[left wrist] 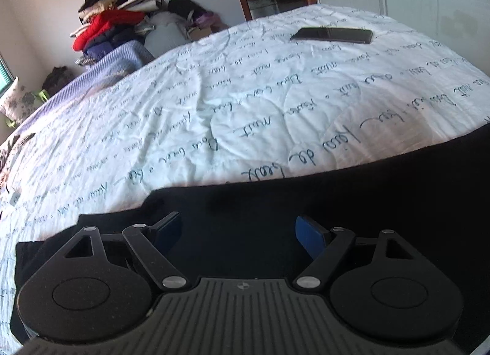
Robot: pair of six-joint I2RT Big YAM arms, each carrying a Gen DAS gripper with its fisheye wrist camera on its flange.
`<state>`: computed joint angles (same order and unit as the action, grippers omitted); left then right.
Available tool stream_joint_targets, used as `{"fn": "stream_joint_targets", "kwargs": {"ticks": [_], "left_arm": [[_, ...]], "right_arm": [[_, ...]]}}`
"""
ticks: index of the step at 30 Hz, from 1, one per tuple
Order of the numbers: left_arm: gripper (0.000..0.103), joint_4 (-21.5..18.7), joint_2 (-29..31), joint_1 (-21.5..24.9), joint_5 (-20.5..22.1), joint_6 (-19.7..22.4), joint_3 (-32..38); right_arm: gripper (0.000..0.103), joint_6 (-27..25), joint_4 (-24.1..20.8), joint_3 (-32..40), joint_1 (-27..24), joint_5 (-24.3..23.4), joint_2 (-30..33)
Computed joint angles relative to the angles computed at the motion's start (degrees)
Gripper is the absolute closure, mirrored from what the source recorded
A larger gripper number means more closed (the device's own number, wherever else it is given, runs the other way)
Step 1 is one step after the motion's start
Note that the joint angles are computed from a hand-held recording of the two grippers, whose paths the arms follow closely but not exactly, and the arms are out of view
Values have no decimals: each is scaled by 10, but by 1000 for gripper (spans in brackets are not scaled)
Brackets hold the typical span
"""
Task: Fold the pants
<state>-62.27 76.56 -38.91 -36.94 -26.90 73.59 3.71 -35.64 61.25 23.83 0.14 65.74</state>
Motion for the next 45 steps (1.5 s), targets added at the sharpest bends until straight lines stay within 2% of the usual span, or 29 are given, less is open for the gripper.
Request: {"fn": "stream_joint_targets", "kwargs": {"ticks": [1,3,5,7,10,11,14,17,20,21,23,25,27,29,31,32,33,34,36,40,43,45], "left_arm": [[19,4,3,3,5,2,-3],[17,27,10,-1,-23,14,-8],[9,37,30,-8,-69,31,-2],[9,34,35,-16,-103,30,3],[9,40,8,-27,-113,10,-16],[9,35,-2,-30,-109,-3,-23],[9,-6,-21,-37,-87,-80,-37],[9,2,-40,-40,-72,-108,-59],[7,25,-39,-16,-56,-86,-62],[7,41,-36,-1,-42,-70,-63],[9,41,-30,24,-13,-64,-52],[19,44,-49,44,30,-73,-52],[17,49,-73,48,34,-78,-64],[13,36,-85,52,27,-89,-72],[11,35,-87,69,46,-91,-82],[9,39,-83,78,59,-76,-86],[12,43,-85,83,61,-66,-89],[16,43,-94,82,58,-64,-92],[15,47,-122,76,34,-49,-100],[8,26,-180,75,-61,-45,-115],[8,-22,-223,108,-104,-51,-133],[8,-70,-250,140,-128,-80,-148]], "right_arm": [[83,-23,-10,17,13,23,28],[83,-42,6,36,22,56,67],[83,-18,10,59,12,59,91],[83,14,10,63,0,36,85],[83,17,18,34,11,25,31],[83,16,21,21,22,26,16],[83,6,15,1,52,12,-7],[83,-8,11,6,76,-1,19],[83,-29,26,25,88,30,63],[83,-15,22,36,85,28,70],[82,7,15,51,89,49,73],[82,-1,25,51,107,69,61],[82,-2,23,50,122,38,52],[81,-10,17,54,140,6,59],[73,-30,4,66,157,17,86],[70,-33,7,68,163,34,99],[69,-26,22,66,167,47,103],[69,-10,13,76,170,56,106],[68,3,25,82,180,72,101],[68,-21,36,124,211,60,118],[68,-39,33,180,236,24,156],[68,-55,31,232,259,0,195]]}}
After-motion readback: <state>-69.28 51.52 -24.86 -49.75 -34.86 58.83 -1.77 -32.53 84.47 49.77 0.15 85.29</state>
